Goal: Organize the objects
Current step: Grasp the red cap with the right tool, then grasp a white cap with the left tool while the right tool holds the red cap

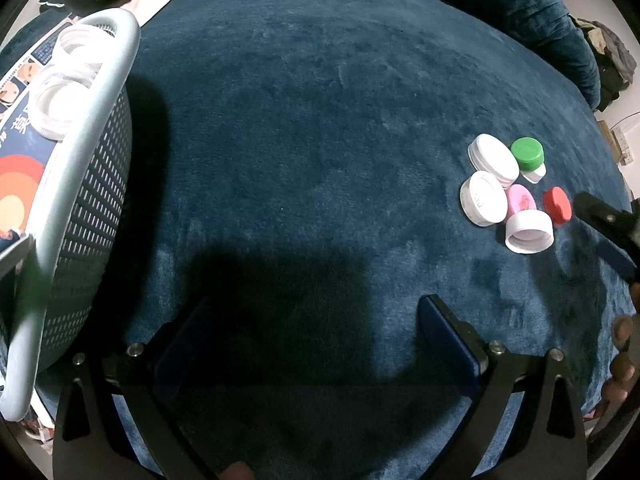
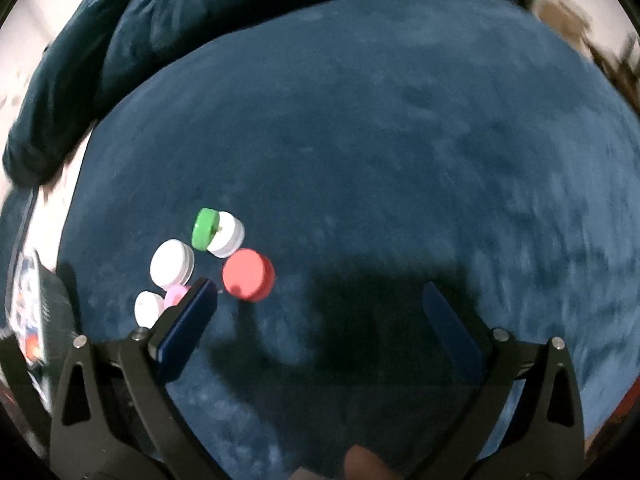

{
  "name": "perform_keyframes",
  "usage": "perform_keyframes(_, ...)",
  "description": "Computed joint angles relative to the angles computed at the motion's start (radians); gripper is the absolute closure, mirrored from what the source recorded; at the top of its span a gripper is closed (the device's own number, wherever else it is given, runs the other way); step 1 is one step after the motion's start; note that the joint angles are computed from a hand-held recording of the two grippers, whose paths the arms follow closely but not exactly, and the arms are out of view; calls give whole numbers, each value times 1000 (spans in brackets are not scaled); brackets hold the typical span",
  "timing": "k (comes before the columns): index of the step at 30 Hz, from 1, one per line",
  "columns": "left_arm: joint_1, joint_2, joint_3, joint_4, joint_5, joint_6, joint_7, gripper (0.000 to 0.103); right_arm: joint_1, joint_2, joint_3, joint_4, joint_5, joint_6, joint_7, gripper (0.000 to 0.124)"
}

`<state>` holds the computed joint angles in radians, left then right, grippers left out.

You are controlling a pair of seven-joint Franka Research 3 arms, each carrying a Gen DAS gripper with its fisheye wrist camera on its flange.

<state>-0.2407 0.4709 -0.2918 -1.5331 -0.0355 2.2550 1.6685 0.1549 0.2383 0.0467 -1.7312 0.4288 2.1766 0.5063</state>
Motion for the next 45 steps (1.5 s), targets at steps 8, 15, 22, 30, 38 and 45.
perform_keyframes(8, -3, -5, 2, 1, 4, -8, -7, 0, 32, -60, 19, -141, -21, 141, -202, 79)
perform_keyframes(15, 42, -54, -45, -57, -134, 106, 34, 1, 2, -48, -2, -70, 35, -9, -189, 88)
perform_keyframes(22, -16, -4, -50, 11, -136, 105, 6, 1, -12, 9, -12, 36, 19, -131, -55, 88)
perform_keyframes(30, -64, 62, -50, 105, -105, 106, -68, 1, -28, 24, -9, 58, 20, -152, -75, 88)
perform_keyframes(38, -87, 67, -28, 121, -9, -3, -78, 1, -37, 38, -7, 95, 29, -179, -68, 88)
perform_keyframes(45, -71, 35, -28, 94, -9, -58, -50, 1, -34, 22, -5, 72, 35, -172, -79, 88)
